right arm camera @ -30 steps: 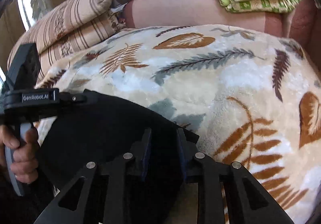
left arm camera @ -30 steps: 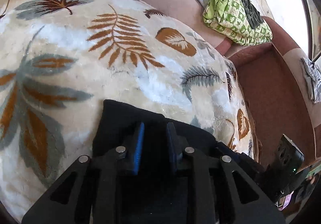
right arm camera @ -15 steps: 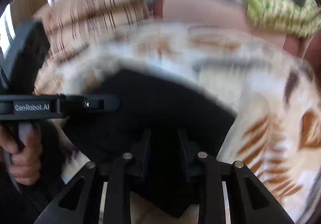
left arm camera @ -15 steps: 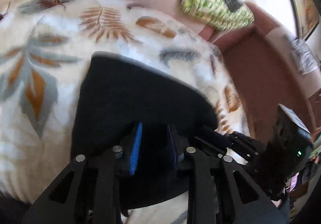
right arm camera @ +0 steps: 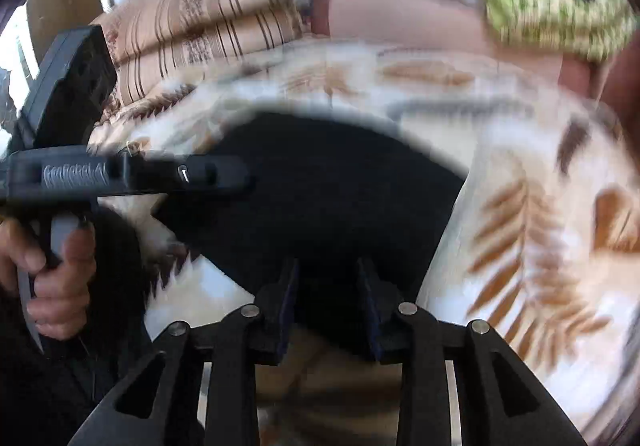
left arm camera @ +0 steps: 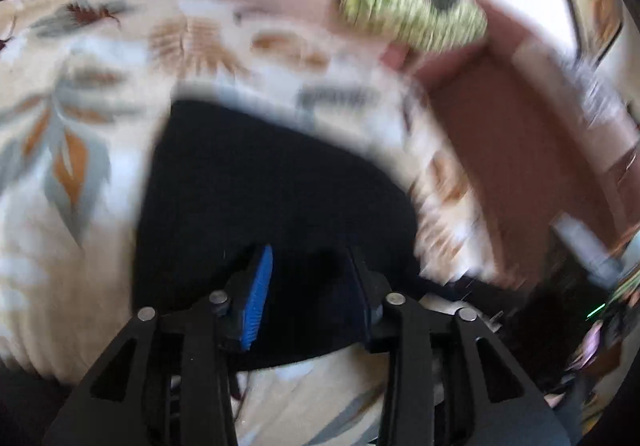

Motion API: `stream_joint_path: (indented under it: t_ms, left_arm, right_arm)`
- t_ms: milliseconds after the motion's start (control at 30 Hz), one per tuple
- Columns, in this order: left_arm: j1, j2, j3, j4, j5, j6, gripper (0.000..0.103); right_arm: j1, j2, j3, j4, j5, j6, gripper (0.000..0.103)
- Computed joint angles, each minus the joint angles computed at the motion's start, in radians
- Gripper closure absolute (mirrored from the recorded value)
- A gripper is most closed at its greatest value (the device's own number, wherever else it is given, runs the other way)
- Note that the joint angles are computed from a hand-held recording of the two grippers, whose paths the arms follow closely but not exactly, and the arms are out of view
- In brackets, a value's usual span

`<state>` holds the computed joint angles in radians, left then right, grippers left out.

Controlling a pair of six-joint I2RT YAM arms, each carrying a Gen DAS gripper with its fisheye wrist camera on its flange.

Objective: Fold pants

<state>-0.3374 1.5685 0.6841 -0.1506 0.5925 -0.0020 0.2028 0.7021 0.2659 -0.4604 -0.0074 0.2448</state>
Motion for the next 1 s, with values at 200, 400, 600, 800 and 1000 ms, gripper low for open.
stream_joint_path:
  t_ms: [200, 400, 600, 800, 1000]
  left_arm:
    - [0.060, -0.052, 0.033, -0.023, 0.034, -0.015, 0.063]
    - [0.193, 0.144, 0.222, -0.129, 0.065, -0.096, 0.038]
    - [0.214, 0.308, 0.306, -0.202, 0.193, -0.151, 0.027]
    - [0.198, 0.298, 0.293, -0.183, 0.185, -0.148, 0.052]
    - [0.170, 0.203, 0.272, -0.176, 0.120, -0.088, 0.075]
  right_arm:
    - [-0.336, -0.249, -0.021, -0.110, -0.266, -0.012, 0.065]
    - [-0.746, -0.012, -0.074, 0.025, -0.661, -0.048, 0.050]
    - [-0.744, 0.256, -0.104, 0.262, -0.714, 0.012, 0.052]
    - [-0.717, 0.221, -0.121, 0.286, -0.690, 0.047, 0.055]
    - [-0.793, 0.171, -0.059, 0.212, -0.739, -0.005, 0.073]
